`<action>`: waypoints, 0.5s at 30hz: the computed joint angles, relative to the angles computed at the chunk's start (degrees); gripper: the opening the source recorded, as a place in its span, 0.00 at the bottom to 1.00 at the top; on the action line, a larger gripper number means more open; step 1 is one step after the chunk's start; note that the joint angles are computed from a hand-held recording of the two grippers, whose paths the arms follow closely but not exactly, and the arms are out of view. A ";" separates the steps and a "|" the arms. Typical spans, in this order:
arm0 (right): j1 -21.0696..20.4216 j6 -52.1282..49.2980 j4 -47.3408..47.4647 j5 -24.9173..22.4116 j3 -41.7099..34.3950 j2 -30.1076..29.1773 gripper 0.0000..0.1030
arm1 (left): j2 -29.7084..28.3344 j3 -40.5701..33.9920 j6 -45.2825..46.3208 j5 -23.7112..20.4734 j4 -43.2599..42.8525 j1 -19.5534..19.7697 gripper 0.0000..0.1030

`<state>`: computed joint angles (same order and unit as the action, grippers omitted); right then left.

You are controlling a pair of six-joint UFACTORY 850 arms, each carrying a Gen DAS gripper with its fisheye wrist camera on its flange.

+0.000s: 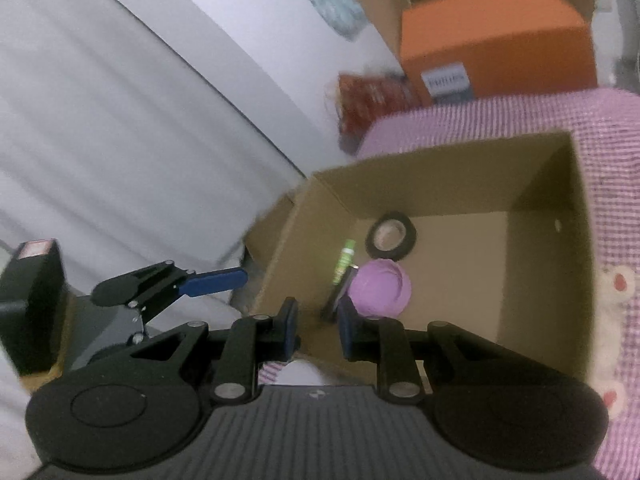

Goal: Organize rigid objects
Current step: 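Return the right gripper to the black key fob and close on it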

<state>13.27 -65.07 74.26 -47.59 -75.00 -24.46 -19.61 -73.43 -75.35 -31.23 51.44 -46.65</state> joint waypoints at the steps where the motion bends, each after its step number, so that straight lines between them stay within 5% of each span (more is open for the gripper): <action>1: -0.81 -2.31 2.13 -0.53 2.55 1.99 0.23 | 1.09 1.06 -2.56 0.10 2.04 -0.64 0.82; 10: -7.40 -17.04 18.28 -3.77 23.46 15.03 0.23 | 6.30 8.55 -22.90 -3.53 18.05 -7.05 0.88; 15: -9.50 -20.15 22.97 -3.62 32.04 18.82 0.23 | 6.19 11.23 -33.51 -0.03 23.58 -9.24 0.89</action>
<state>3.77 -85.22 97.23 -51.20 -42.97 -5.64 -13.42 -62.20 -108.86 -31.26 75.02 -55.89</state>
